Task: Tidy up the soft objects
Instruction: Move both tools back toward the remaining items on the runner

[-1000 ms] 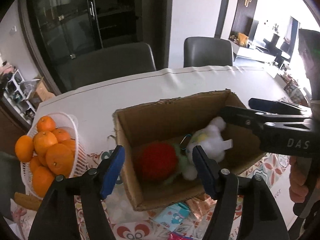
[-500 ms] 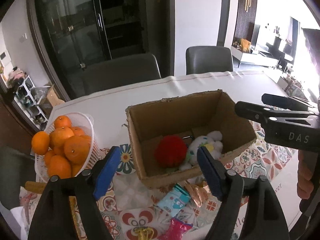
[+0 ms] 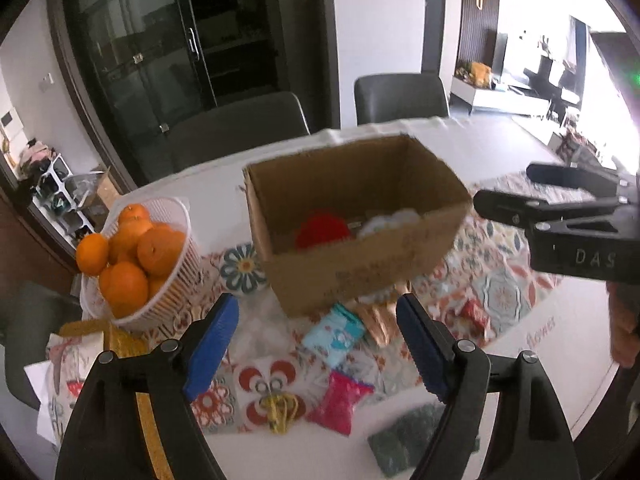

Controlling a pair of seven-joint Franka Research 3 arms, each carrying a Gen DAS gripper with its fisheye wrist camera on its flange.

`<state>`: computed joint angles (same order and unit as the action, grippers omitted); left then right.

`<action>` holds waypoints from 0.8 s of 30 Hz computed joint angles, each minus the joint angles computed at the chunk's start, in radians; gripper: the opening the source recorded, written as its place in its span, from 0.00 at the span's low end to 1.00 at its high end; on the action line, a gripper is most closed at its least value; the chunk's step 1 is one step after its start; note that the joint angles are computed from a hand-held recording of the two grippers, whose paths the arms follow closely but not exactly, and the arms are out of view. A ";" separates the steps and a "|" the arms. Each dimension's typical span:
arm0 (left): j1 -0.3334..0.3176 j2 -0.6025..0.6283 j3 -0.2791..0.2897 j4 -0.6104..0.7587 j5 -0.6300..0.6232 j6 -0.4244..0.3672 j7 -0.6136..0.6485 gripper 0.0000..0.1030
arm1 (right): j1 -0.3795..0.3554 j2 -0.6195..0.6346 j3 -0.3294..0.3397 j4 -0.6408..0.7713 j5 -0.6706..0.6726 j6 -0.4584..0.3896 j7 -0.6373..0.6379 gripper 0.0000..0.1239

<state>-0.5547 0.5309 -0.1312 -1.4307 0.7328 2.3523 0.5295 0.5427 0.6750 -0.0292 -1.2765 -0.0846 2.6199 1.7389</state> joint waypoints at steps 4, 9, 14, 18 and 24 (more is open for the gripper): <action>-0.006 -0.003 -0.018 -0.027 -0.011 -0.015 0.040 0.79 | 0.025 -0.054 -0.024 -0.100 -0.053 0.014 -0.008 0.69; -0.004 0.031 -0.040 -0.007 -0.066 -0.071 0.124 0.79 | 0.031 -0.073 -0.027 -0.149 -0.097 -0.033 -0.014 0.69; -0.009 0.080 -0.049 0.038 -0.119 -0.128 0.210 0.79 | 0.014 -0.031 -0.004 -0.105 -0.096 -0.152 -0.051 0.69; -0.002 0.127 -0.058 0.086 -0.185 -0.167 0.287 0.79 | -0.002 0.016 0.015 -0.050 -0.069 -0.261 -0.090 0.68; -0.003 0.195 -0.059 0.166 -0.253 -0.223 0.377 0.78 | -0.006 0.068 0.019 0.011 -0.051 -0.342 -0.118 0.67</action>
<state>-0.5573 0.7259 -0.1904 -1.2643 0.4802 2.1298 0.9069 0.5362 0.7435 -0.0098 -1.2654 -0.1358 2.2780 1.6211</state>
